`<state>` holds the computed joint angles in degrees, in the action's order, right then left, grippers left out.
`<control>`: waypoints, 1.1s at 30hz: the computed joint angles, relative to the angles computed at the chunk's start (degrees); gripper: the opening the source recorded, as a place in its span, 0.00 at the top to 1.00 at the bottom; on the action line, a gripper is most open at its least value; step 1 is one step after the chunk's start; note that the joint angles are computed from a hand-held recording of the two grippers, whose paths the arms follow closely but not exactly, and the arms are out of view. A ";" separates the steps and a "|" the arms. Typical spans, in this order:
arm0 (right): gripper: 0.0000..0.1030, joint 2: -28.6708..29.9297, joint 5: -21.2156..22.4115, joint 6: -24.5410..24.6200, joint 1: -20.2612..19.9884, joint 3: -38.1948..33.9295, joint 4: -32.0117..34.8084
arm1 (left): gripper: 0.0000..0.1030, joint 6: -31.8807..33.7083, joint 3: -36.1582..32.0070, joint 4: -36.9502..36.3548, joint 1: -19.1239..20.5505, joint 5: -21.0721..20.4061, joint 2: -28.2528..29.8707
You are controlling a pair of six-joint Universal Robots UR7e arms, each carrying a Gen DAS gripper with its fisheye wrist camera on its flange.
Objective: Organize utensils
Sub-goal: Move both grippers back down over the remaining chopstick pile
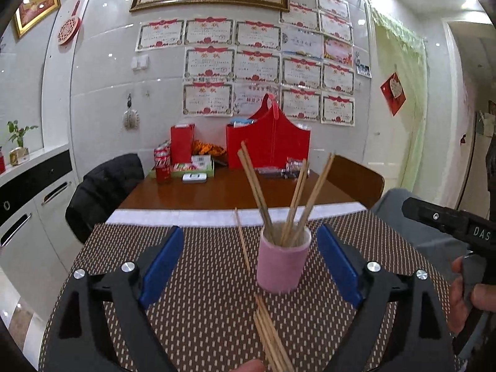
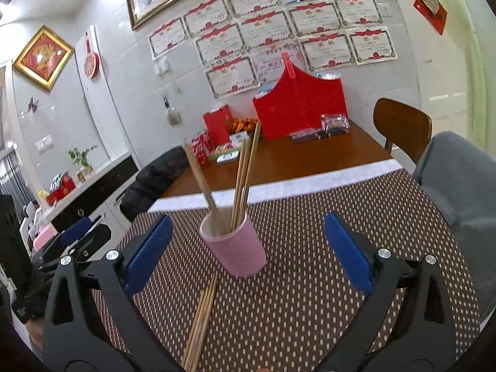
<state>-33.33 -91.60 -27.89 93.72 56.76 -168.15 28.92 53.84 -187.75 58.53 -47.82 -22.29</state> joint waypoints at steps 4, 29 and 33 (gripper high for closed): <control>0.06 -2.49 -1.74 -0.39 0.05 5.61 -0.56 | 0.16 -1.73 7.38 -2.15 -0.44 2.58 -3.25; 0.06 7.95 -21.93 -9.96 1.38 3.77 11.94 | 0.16 -18.39 26.19 2.18 3.30 7.80 -10.02; 0.06 8.95 -23.35 -11.16 1.68 2.99 10.20 | 0.16 -19.13 26.42 3.14 3.72 7.97 -9.99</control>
<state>-24.37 -114.95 -39.05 95.41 59.75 -157.94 9.79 80.26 -184.61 62.26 -39.84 -32.27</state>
